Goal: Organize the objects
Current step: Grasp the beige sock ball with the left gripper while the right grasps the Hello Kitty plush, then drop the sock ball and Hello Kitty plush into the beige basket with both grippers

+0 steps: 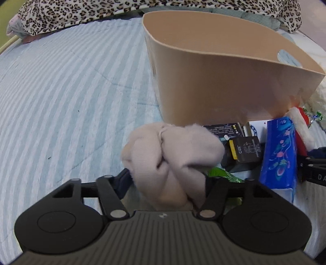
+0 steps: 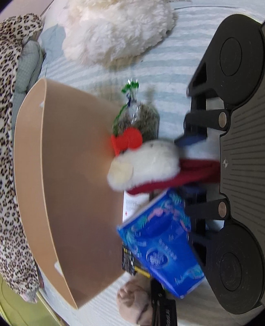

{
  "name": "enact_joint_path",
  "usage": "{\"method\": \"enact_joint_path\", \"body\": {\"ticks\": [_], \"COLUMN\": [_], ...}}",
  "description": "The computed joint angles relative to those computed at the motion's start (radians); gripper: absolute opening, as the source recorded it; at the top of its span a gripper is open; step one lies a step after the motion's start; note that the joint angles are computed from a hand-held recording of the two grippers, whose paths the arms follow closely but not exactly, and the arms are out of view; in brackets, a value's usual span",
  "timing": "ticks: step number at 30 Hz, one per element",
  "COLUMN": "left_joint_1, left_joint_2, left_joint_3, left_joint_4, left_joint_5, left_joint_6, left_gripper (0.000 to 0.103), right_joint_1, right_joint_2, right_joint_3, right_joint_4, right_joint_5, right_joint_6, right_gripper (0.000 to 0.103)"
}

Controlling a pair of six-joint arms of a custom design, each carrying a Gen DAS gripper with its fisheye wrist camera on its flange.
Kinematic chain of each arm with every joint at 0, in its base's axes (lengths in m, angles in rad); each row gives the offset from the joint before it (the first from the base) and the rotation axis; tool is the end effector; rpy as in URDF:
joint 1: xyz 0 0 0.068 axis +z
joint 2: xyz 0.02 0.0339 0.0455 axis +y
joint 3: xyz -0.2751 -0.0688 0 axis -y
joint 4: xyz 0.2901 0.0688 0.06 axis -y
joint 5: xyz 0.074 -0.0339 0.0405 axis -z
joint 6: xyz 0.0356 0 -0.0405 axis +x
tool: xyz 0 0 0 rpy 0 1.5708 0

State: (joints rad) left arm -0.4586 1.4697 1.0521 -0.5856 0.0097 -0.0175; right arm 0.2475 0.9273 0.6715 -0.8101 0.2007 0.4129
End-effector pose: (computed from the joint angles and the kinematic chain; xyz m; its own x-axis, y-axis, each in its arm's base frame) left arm 0.3053 -0.1511 0.2320 -0.7638 0.3576 -0.5374 0.4340 0.9007 -0.0176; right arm 0.1990 0.0430 0.2229 -0.8361 0.1943 -0.5131 0.2062 0.9779 0.0343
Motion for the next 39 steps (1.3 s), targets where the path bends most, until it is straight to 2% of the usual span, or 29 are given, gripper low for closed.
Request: {"method": "enact_joint_path", "body": {"ticks": [2,5,14,17,20,25,35,39], "left_joint_1": [-0.002,-0.012,0.046,0.045,0.025,0.006,-0.066,-0.09], "left_joint_2": [-0.013,-0.046,-0.219,-0.275,-0.262,-0.242,-0.016,0.077], "left_joint_3": [-0.005,-0.018,-0.05,-0.041,0.025,0.126,0.321,0.357], "left_joint_4": [-0.006,-0.017,-0.105,-0.123,-0.125,-0.131,-0.064,-0.026], "left_joint_5": [-0.001,-0.024,0.045,0.046,0.031,0.025,-0.075,-0.113], "left_joint_6": [0.014,0.043,0.057,0.057,0.041,0.028,0.01,0.02], "left_gripper": [0.049,0.041,0.039,0.039,0.039,0.04,0.039,0.039], "right_joint_1": [0.029,0.065,0.03,0.038,0.044,-0.06,-0.155,-0.169], "right_joint_2": [-0.012,-0.043,-0.239,-0.276,-0.29,-0.249,-0.013,0.083], "right_joint_3": [-0.001,-0.007,0.032,0.064,0.102,0.183,0.283,0.311], "right_joint_4": [-0.005,-0.025,-0.165,-0.194,-0.199,-0.145,0.076,0.125], "right_joint_5": [0.015,0.031,0.032,0.051,0.082,0.028,-0.031,-0.044], "right_joint_6": [0.019,0.058,0.06,0.044,0.015,-0.092,-0.181,-0.189], "right_gripper": [0.015,0.013,0.013,0.013,0.013,0.013,0.013,0.013]}}
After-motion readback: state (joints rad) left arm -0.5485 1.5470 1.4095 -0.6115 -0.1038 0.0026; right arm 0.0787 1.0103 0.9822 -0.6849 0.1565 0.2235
